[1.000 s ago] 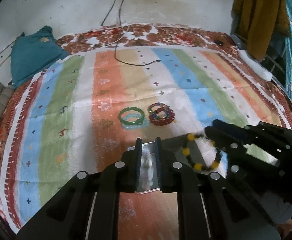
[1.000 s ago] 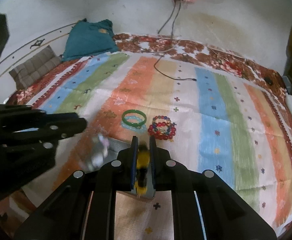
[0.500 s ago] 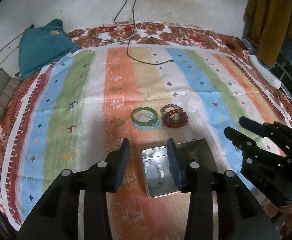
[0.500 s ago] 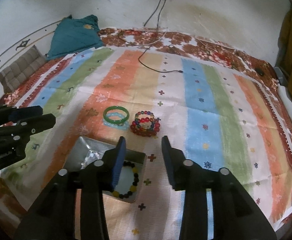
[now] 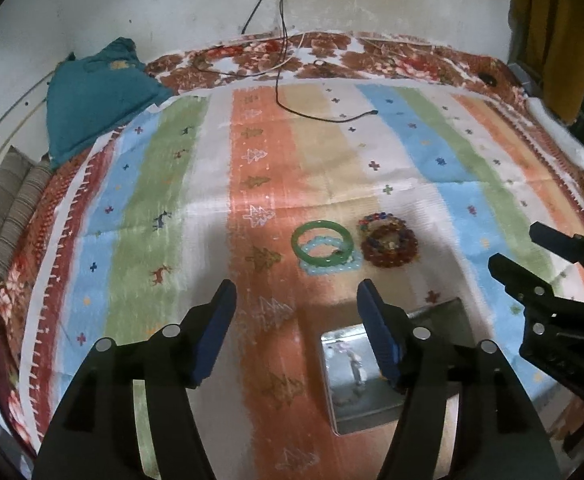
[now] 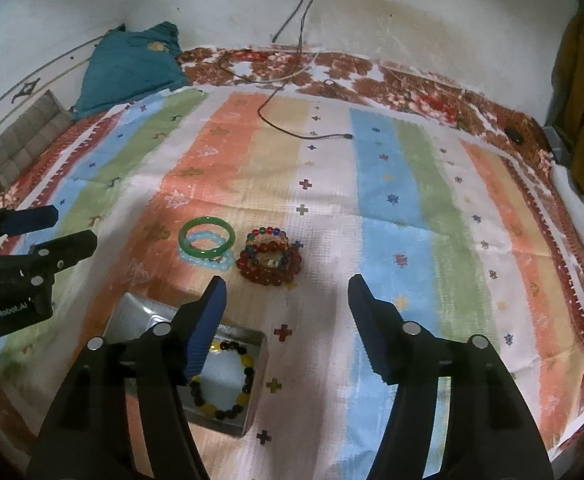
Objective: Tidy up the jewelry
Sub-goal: 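Move both tools back toward the green bangle and bead bracelets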
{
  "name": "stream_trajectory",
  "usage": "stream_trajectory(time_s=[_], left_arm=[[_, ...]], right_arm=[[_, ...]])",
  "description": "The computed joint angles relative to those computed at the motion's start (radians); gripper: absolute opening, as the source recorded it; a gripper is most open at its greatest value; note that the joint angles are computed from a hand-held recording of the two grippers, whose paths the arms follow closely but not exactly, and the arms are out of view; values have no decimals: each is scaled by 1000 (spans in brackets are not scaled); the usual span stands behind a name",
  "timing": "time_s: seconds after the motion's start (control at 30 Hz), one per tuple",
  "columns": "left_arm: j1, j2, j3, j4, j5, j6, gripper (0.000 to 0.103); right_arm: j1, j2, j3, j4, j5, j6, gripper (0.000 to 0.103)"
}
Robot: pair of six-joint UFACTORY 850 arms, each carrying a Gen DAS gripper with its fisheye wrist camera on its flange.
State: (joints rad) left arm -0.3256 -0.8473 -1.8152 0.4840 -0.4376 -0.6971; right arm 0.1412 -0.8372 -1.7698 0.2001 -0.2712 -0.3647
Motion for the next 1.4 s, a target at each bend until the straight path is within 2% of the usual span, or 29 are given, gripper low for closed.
stream_trajectory(time_s=[0.17, 0.3, 0.57, 0.87, 1.13, 1.4], left_arm=[[15, -38, -61, -49, -21, 46, 76], [32, -77, -118, -157, -43, 134, 76], [44, -145, -221, -177, -92, 164, 78], [51, -244, -369, -218, -179, 232, 78], [42, -302, -457, -144, -219, 189, 78], [52, -437, -668, -195, -344, 274, 78]], right_arm=[[-5, -49, -79, -1, -55, 1, 73], [-10, -97, -155, -34, -102, 55, 75], [-9, -194, -301, -98, -184, 113, 77], [2, -270, -413, -153, -228, 141, 77], [6, -320, -495, -165, -256, 155, 77], [7, -430, -671, -187, -350, 183, 77]])
